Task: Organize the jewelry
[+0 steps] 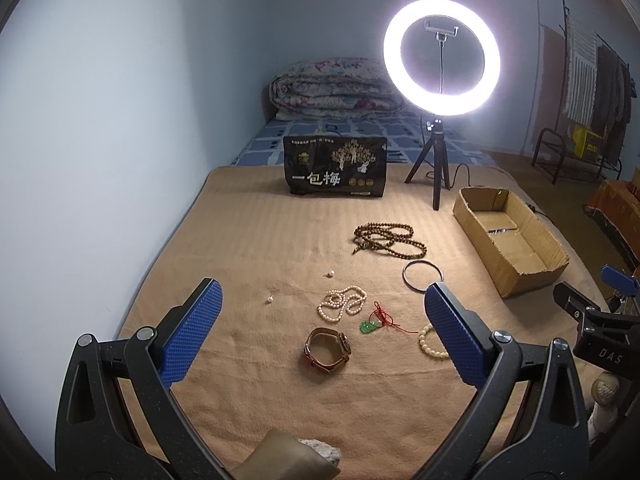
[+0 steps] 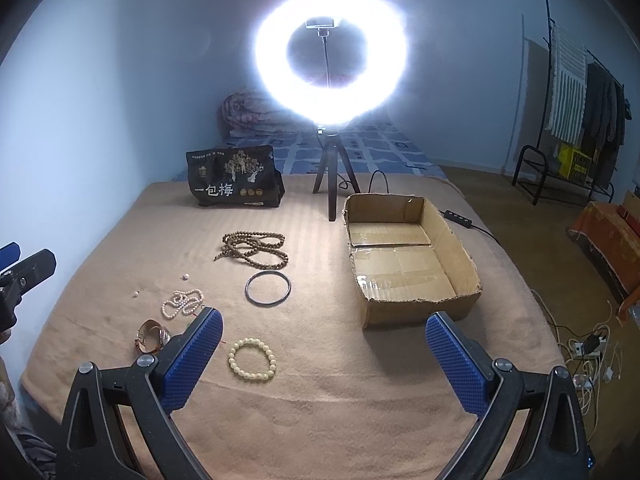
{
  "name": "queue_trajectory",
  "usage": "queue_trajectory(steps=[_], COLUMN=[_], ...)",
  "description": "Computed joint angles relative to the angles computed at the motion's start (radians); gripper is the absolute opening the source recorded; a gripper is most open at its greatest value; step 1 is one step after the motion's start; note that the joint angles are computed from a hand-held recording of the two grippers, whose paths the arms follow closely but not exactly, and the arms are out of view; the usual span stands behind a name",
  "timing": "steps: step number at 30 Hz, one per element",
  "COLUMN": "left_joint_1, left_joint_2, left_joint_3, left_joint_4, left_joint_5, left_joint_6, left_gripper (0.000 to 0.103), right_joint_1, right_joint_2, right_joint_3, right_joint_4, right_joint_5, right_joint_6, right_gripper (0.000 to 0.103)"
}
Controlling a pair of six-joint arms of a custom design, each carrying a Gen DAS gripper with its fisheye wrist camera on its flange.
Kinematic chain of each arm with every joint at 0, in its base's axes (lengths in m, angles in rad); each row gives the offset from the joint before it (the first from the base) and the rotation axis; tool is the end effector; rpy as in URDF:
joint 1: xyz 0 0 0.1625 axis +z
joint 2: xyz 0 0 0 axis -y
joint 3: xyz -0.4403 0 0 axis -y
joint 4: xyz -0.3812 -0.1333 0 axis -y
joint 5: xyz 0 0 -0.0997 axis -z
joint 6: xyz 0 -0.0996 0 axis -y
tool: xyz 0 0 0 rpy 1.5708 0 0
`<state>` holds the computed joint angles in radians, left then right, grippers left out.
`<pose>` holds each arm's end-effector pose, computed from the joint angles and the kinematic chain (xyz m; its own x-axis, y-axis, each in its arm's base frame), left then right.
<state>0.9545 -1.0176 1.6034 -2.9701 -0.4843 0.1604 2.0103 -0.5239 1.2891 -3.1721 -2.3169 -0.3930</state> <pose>-0.1957 -0.6594 0.3670 -0.6786 -0.1629 -0.7162 0.5120 0.5942 -0.6203 0.3902 -0.6755 0.1437 -0.7026 -0.0999 0.7045 -0.6001 0.6153 -0.5112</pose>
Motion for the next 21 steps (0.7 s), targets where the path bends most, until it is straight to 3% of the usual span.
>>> queue_trajectory(steps=[5,15,19,21], left_joint_1=[0.021,0.076,0.111,0.125], left_joint_2=[0.007,0.003,-0.006,-0.011], left_joint_3=[-0.025,-0.078,-0.094,-0.100], left_joint_4=[0.061,0.229,0.324,0.370], left_joint_5=[0.014,-0.028,-0.075,-0.097], left_joint_6=[-0.045,-0.147,-0.213,-0.245], left_gripper=[0.103,0.103,0.103,0.097], right_joint_1=[-0.002,-0.014,-0.031,-0.043], right_joint_2=[0.015,0.047,0.034,0.025], right_joint_3=[-0.024,-0.059,-0.053,-0.053], right_joint_4=[0.019,0.039,0.108,0.172], right_joint_5=[-0.003,-0.012,0.036,0.073], right_joint_6=[-0.006,-0.060,-0.053,-0.039], right_gripper=[0.103,0.103,0.099,0.096])
